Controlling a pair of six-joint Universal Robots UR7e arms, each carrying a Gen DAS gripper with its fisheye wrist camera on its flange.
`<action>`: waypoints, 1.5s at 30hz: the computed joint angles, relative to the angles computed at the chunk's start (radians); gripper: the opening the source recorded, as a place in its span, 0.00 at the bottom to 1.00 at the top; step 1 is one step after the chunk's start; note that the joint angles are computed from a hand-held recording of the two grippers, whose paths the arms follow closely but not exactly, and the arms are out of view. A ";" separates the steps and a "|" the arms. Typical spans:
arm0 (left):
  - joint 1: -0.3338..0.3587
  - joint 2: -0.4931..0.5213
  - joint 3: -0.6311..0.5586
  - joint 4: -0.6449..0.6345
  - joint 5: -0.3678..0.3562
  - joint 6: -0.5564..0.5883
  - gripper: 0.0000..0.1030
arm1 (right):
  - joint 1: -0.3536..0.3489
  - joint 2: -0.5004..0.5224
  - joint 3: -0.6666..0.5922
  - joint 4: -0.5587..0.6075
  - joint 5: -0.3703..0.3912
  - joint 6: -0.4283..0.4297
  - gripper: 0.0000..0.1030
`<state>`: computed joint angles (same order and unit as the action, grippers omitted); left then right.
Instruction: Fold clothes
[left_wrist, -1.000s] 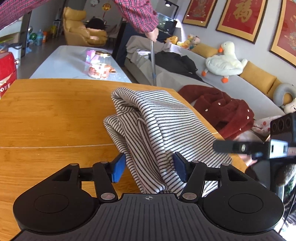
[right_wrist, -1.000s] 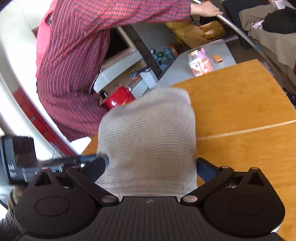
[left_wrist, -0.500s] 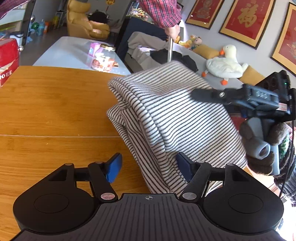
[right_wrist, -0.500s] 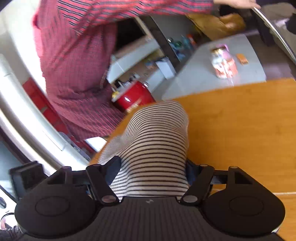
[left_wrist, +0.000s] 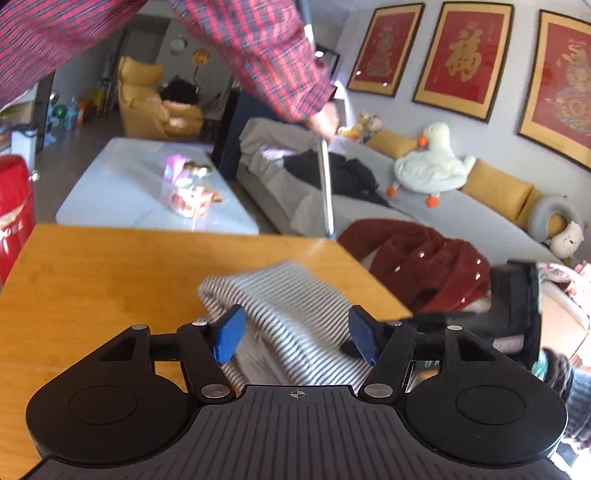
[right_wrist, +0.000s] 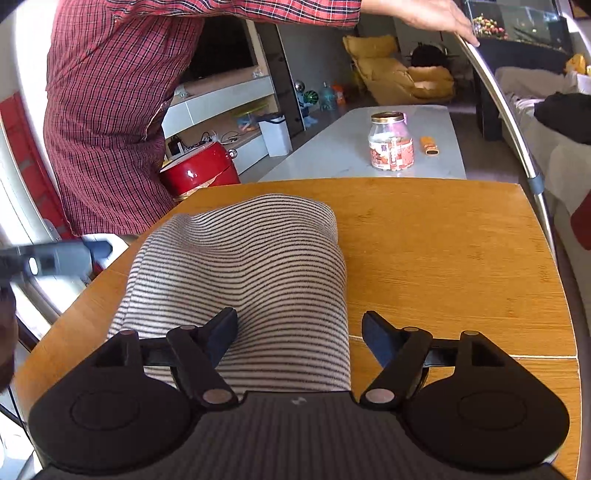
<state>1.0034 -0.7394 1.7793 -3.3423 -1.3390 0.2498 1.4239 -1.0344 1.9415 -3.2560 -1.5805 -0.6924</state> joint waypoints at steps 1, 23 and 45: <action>0.001 0.010 -0.023 0.016 -0.031 0.003 0.66 | -0.002 -0.002 0.020 -0.033 0.000 -0.016 0.73; 0.021 0.067 -0.055 0.248 0.067 -0.249 0.91 | -0.109 -0.059 -0.098 0.354 0.186 0.167 0.87; 0.218 0.050 -0.174 0.094 0.079 -0.146 0.80 | 0.095 0.450 -0.680 0.448 0.111 0.073 0.85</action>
